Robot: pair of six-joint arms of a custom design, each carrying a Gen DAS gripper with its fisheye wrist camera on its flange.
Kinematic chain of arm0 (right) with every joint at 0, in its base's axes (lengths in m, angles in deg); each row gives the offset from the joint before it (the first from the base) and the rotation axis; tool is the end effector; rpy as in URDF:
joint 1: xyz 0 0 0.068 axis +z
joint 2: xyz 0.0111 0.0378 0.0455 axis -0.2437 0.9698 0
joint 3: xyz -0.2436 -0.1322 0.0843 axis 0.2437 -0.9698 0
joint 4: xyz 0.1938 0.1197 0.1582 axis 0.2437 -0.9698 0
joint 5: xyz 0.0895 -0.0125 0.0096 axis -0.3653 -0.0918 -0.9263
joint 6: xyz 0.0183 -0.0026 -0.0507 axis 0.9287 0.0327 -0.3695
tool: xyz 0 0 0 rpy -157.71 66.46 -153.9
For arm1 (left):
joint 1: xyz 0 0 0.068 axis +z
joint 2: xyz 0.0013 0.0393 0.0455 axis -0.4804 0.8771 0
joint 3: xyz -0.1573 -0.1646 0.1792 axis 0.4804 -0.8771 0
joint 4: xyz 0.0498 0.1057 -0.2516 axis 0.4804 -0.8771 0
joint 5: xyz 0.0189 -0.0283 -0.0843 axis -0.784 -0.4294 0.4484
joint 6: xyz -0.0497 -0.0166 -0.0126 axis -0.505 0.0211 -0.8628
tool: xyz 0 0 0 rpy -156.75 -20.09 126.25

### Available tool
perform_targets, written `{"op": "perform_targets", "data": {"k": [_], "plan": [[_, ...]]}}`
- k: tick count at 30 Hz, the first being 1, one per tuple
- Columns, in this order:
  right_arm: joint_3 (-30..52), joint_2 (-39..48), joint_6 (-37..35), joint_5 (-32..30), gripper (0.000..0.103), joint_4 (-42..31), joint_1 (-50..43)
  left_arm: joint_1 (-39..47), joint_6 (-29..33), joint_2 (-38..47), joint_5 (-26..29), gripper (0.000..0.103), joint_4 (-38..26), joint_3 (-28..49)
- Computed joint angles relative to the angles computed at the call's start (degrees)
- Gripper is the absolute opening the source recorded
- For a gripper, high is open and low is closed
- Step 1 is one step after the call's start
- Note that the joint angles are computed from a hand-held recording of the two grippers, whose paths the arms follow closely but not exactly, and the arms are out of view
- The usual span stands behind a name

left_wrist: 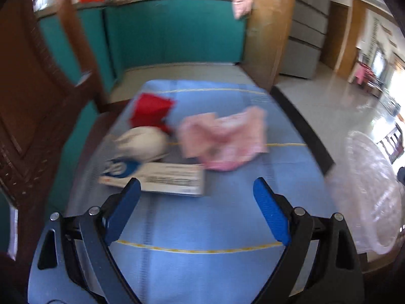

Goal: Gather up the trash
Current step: 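Grasp the pink printed paper bag with the right gripper while the left gripper grasps the medicine box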

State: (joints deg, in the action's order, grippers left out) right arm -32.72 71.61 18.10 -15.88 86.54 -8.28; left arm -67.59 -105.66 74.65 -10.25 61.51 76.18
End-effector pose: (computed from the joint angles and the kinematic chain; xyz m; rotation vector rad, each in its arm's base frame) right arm 0.1974 0.0230 0.0750 0.1043 2.2766 0.2676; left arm 0.2427 -0.1762 0.0358 -0.0118 2.3849 -0.0085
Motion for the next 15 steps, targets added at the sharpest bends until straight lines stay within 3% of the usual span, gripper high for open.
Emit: {"op": "perform_targets", "data": {"k": [5, 8, 12, 15], "plan": [[10.1, 7.6, 7.2, 1.7, 0.073, -1.7, 12.8, 6.2, 4.0, 1.8, 0.0, 0.090, 8.4, -4.8], [21.0, 15.2, 8.9, 5.7, 0.073, -4.8, 20.5, 7.0, 3.4, 2.7, 0.3, 0.090, 8.8, -5.8], [37.7, 27.4, 11.9, 5.2, 0.073, -13.0, 23.3, 8.2, 2.5, 1.9, 1.2, 0.090, 9.4, -7.4], [49.1, 36.6, 18.7, 0.8, 0.073, -16.8, 21.7, 10.1, 2.5, 2.7, 3.0, 0.091, 10.2, -7.1]]}}
